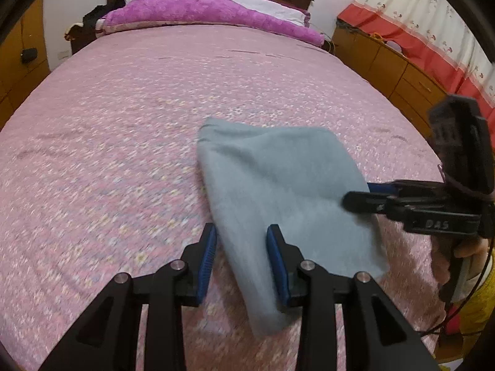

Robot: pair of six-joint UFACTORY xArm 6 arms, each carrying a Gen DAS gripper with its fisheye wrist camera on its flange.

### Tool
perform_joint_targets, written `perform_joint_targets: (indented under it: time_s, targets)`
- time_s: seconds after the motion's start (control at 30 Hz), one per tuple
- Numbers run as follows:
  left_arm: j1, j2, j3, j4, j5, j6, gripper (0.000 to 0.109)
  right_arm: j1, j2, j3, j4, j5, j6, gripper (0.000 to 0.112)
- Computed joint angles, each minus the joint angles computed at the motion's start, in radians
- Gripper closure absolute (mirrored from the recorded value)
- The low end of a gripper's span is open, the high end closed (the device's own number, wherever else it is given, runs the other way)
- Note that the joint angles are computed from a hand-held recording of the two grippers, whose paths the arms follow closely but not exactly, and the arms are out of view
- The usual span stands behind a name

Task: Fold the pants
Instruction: 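Release the bundle and pull both grippers back from it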

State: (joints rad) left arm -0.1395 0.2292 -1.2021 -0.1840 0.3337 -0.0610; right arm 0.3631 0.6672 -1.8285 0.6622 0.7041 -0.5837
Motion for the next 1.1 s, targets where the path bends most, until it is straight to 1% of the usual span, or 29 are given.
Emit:
perform_joint_targets:
  time_s: [0.07, 0.13, 0.2, 0.23, 0.33, 0.43, 0.5, 0.57, 0.7, 0.8, 0.9, 0.93, 0.97, 1.0, 1.03, 1.07, 1.1]
  targets:
    - [0.004, -0.02, 0.032, -0.006, -0.007, -0.005, 0.073, 0.005, -0.07, 0.103, -0.001, -0.063, -0.019, 0.083]
    - [0.008, -0.035, 0.068, 0.004, -0.03, -0.013, 0.072, 0.01, -0.125, 0.178, 0.024, -0.097, -0.045, 0.083]
    - [0.01, -0.024, 0.066, 0.091, -0.027, -0.082, 0.071, 0.019, -0.149, 0.213, 0.03, -0.113, -0.047, 0.083]
    - [0.011, -0.016, 0.063, 0.155, -0.024, -0.13, 0.071, 0.025, -0.148, 0.221, 0.022, -0.123, -0.043, 0.083]
    - [0.019, 0.0, 0.076, 0.324, -0.054, -0.247, 0.069, 0.041, -0.145, 0.253, -0.021, -0.162, -0.01, 0.083]
    - [0.03, 0.001, 0.093, 0.396, -0.08, -0.31, 0.064, 0.051, -0.112, 0.241, -0.032, -0.178, 0.026, 0.083]
    - [0.037, -0.001, 0.102, 0.407, -0.091, -0.34, 0.057, 0.057, -0.098, 0.239, -0.018, -0.201, 0.031, 0.082]
    - [0.041, -0.009, 0.112, 0.396, -0.092, -0.353, 0.054, 0.061, -0.101, 0.247, -0.021, -0.22, 0.038, 0.081]
    - [0.034, -0.036, 0.119, 0.308, -0.054, -0.314, 0.054, 0.069, -0.122, 0.269, -0.081, -0.235, 0.105, 0.079]
    - [0.028, -0.078, 0.157, 0.325, -0.05, -0.324, 0.054, 0.074, -0.169, 0.328, -0.065, -0.251, 0.085, 0.079]
    - [0.017, -0.127, 0.204, 0.316, -0.042, -0.324, 0.054, 0.086, -0.224, 0.408, -0.028, -0.303, 0.053, 0.079]
    - [0.012, -0.14, 0.217, 0.308, -0.04, -0.32, 0.053, 0.089, -0.238, 0.43, -0.019, -0.317, 0.048, 0.079]
    - [0.006, -0.156, 0.235, 0.293, -0.038, -0.308, 0.046, 0.094, -0.256, 0.459, -0.015, -0.342, 0.05, 0.078]
    - [0.001, -0.169, 0.252, 0.299, -0.035, -0.313, 0.035, 0.099, -0.27, 0.487, -0.026, -0.374, 0.067, 0.073]
    - [-0.001, -0.178, 0.264, 0.315, -0.036, -0.327, 0.03, 0.105, -0.286, 0.521, -0.05, -0.418, 0.098, 0.059]
    - [-0.004, -0.19, 0.283, 0.347, -0.038, -0.357, 0.025, 0.109, -0.298, 0.547, -0.062, -0.447, 0.113, 0.05]
    - [-0.008, -0.199, 0.299, 0.367, -0.039, -0.377, 0.024, 0.111, -0.307, 0.568, -0.077, -0.468, 0.128, 0.032]
